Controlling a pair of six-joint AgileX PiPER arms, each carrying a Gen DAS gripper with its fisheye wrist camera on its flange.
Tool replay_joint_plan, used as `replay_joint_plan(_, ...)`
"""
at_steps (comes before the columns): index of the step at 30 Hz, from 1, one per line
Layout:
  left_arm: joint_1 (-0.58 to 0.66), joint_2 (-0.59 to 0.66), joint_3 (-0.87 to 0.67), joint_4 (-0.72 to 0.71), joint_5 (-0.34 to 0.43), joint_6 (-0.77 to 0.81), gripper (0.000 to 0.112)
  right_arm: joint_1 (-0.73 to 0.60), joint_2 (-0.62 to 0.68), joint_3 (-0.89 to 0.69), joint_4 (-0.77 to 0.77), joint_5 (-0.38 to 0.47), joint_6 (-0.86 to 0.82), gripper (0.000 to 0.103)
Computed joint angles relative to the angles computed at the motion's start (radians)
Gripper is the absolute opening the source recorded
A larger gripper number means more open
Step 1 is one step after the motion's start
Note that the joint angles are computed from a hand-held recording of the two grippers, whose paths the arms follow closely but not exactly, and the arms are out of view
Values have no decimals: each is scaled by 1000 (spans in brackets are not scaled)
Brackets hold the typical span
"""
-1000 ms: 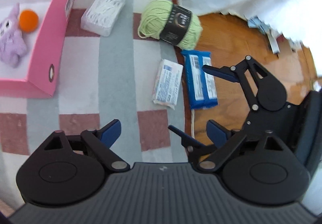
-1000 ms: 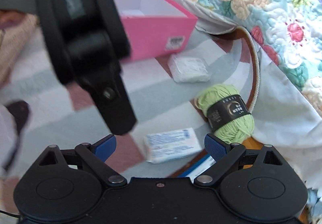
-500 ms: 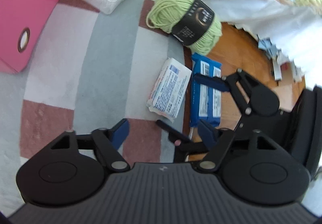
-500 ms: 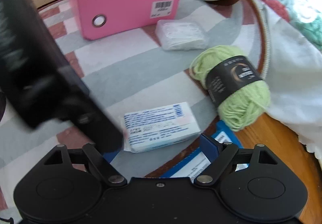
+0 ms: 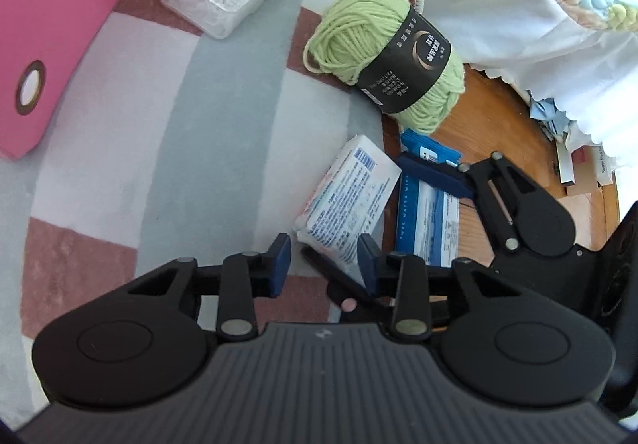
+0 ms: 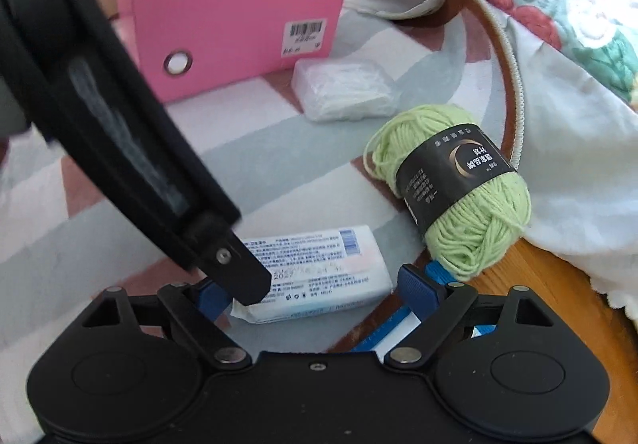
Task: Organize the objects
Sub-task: 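Close the right gripper on the white wrapped soap bar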
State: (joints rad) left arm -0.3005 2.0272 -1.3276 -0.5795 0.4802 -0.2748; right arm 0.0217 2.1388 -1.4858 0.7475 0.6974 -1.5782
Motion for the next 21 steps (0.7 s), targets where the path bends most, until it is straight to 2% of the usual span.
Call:
replay_joint_plan(4, 3, -2, 34, -73, -49, 60, 30, -4, 16, -22, -3, 12, 89, 87)
replay_joint_plan(9, 41, -10, 85, -277, -72, 236, 28, -4, -22, 70, 80, -53, 81, 87)
replay_joint_plan(13, 42, -17, 95, -255, -82, 223, 28, -2, -52, 132, 135, -77, 69, 88)
replay_joint_plan(18, 37, -30, 85, -110, -84, 123, 28, -19, -61, 119, 106, 17, 145, 89)
replay_joint_plan(21, 43, -46, 91, -93, -85, 145, 28, -35, -77, 138, 110, 64, 172, 88)
